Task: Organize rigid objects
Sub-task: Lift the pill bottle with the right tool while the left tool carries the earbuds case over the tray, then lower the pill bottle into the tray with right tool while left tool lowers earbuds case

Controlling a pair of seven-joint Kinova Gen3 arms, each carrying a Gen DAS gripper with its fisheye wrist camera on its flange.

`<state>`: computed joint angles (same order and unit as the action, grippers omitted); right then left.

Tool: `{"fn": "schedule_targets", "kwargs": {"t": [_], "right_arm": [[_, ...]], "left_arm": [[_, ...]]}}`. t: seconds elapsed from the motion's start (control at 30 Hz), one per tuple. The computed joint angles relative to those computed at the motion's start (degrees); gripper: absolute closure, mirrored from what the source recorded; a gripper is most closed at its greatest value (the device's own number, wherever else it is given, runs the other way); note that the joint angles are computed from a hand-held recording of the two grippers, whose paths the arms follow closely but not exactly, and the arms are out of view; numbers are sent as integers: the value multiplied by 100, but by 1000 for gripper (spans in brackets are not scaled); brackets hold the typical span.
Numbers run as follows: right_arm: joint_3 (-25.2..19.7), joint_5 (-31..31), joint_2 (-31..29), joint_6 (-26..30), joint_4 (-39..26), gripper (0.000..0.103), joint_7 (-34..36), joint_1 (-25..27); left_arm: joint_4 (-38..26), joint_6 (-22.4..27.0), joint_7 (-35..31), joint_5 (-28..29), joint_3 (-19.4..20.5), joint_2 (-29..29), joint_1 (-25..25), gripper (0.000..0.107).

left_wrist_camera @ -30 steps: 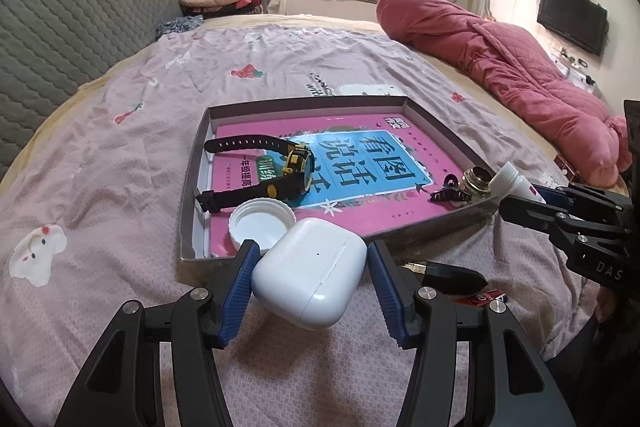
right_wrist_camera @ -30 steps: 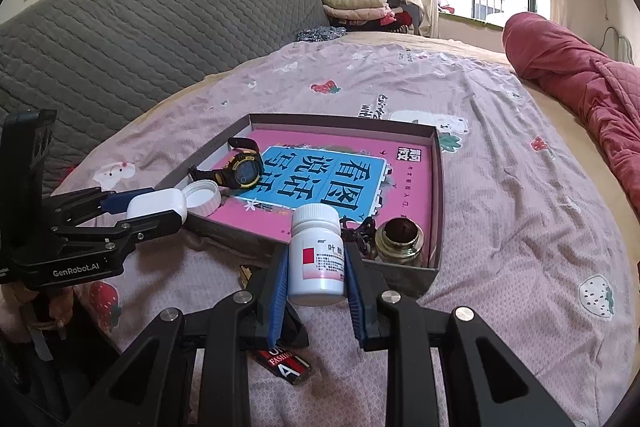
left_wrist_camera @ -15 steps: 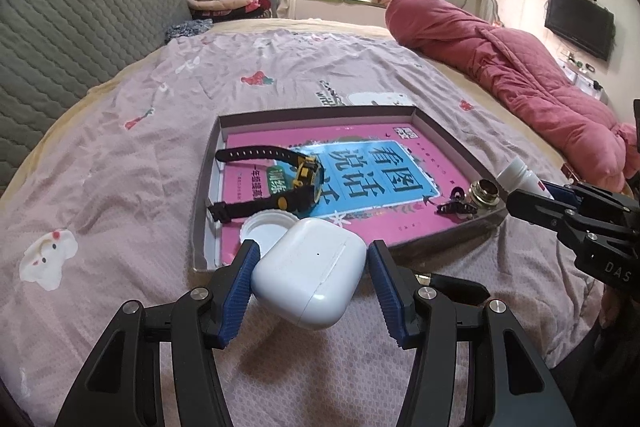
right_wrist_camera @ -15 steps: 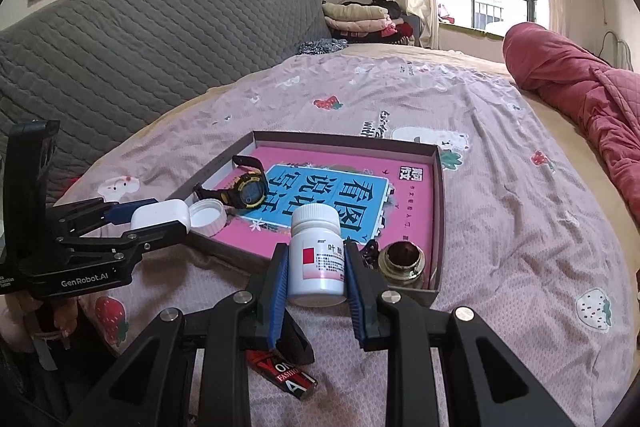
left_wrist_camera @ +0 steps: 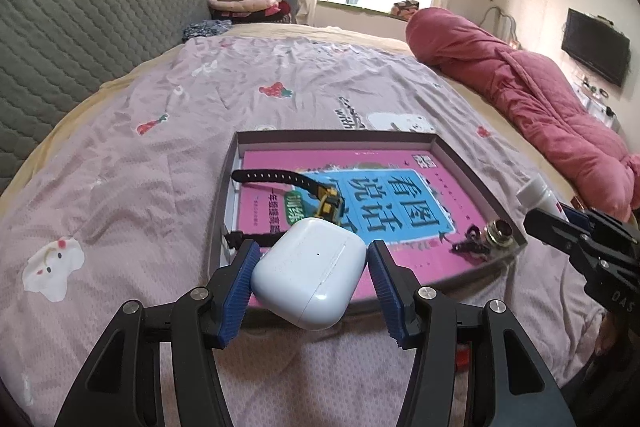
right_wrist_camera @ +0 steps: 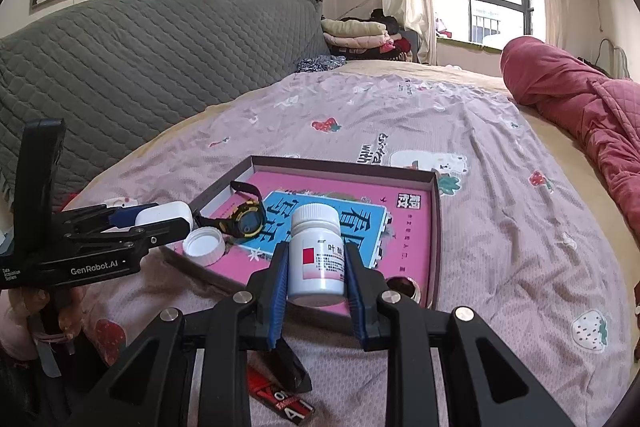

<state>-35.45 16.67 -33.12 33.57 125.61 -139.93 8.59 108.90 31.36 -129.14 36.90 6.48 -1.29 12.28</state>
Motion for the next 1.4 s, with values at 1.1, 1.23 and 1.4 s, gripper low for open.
{"fn": "schedule_targets", "kwargs": {"t": [1.1,1.23,1.4], "right_arm": [[7,699,1116,-519,79,76,-720,-67],[100,937,1282,-476,79,76,-987,-311],[132,1293,1460,-327,50,76,-1377,-601]], "left_arm": [[-107,-846,882,-790,405,547,-1,50],[-101,-897,958,-852,407,600,-1,50],[-93,-944,1038,-917,434,642,-24,50]]}}
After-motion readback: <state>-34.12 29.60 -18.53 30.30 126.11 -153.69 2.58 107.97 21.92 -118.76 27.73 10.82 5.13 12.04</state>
